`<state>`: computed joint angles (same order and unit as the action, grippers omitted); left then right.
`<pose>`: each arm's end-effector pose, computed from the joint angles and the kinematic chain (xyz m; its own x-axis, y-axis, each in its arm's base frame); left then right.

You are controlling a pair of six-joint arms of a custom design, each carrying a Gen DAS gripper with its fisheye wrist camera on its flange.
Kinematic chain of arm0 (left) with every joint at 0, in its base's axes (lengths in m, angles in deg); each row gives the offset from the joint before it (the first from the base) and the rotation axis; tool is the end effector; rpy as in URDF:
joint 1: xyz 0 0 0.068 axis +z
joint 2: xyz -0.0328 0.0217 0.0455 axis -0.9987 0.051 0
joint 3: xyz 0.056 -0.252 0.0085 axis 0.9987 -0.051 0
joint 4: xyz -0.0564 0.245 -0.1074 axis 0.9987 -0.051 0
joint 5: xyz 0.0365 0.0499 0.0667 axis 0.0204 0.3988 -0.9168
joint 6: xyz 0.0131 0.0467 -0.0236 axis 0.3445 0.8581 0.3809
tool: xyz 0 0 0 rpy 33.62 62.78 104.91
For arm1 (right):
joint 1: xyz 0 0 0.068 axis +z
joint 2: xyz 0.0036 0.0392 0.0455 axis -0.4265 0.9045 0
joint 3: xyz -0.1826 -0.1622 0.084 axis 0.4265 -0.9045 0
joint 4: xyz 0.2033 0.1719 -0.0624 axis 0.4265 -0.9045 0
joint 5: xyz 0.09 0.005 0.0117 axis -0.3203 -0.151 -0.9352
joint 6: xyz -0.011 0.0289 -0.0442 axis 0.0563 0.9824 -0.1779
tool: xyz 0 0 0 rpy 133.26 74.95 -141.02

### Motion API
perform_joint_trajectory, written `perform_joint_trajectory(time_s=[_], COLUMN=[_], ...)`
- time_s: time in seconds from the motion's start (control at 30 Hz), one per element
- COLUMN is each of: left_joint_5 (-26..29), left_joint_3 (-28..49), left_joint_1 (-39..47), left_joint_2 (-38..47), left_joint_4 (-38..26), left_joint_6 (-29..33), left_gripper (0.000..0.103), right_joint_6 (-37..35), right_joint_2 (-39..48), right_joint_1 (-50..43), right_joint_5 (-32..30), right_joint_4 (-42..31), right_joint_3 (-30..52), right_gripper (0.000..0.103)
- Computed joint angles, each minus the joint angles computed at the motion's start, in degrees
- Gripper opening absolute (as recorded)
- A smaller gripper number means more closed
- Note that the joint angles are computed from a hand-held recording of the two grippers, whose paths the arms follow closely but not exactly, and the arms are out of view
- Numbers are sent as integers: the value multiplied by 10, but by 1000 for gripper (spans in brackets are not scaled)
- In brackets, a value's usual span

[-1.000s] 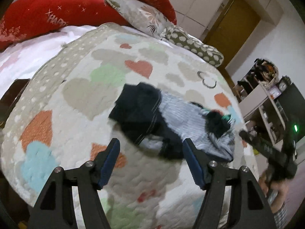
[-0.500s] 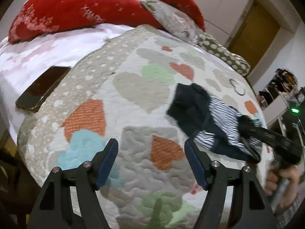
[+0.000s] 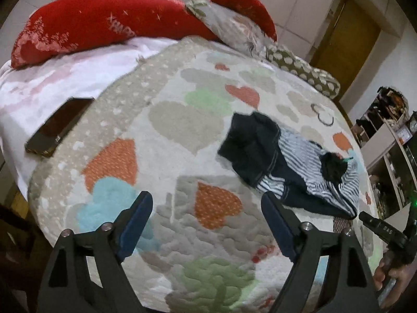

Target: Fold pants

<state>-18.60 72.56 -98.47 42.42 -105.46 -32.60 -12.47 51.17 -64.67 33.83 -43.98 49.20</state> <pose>0.1696 -0.0335 0.2300 -0.7787 -0.2604 -0.5708 -0.1458 0.9600 -0.2391 0.1917 -0.1374 0.1802 -0.8146 0.2810 -0.5075 0.1747 0.9531 0.2473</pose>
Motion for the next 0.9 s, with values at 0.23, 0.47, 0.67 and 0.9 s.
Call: perform_joint_trajectory(time_s=[0.23, 0.47, 0.67, 0.9], left_joint_5=[21, 123, 192, 269], left_joint_3=[-11, -43, -67, -80], left_joint_1=[11, 126, 205, 253], left_joint_2=[15, -14, -31, -23], left_joint_4=[13, 24, 33, 43], left_joint_6=[-15, 13, 33, 46], left_gripper=[84, 84, 84, 84], right_joint_6=[-10, 81, 157, 222], right_joint_2=[-53, -36, 140, 399], right_joint_1=[52, 293, 493, 608], right_joint_5=[-3, 48, 117, 213], right_joint_4=[-23, -40, -62, -153], right_joint_3=[2, 66, 229, 468], right_gripper=[46, 55, 58, 68])
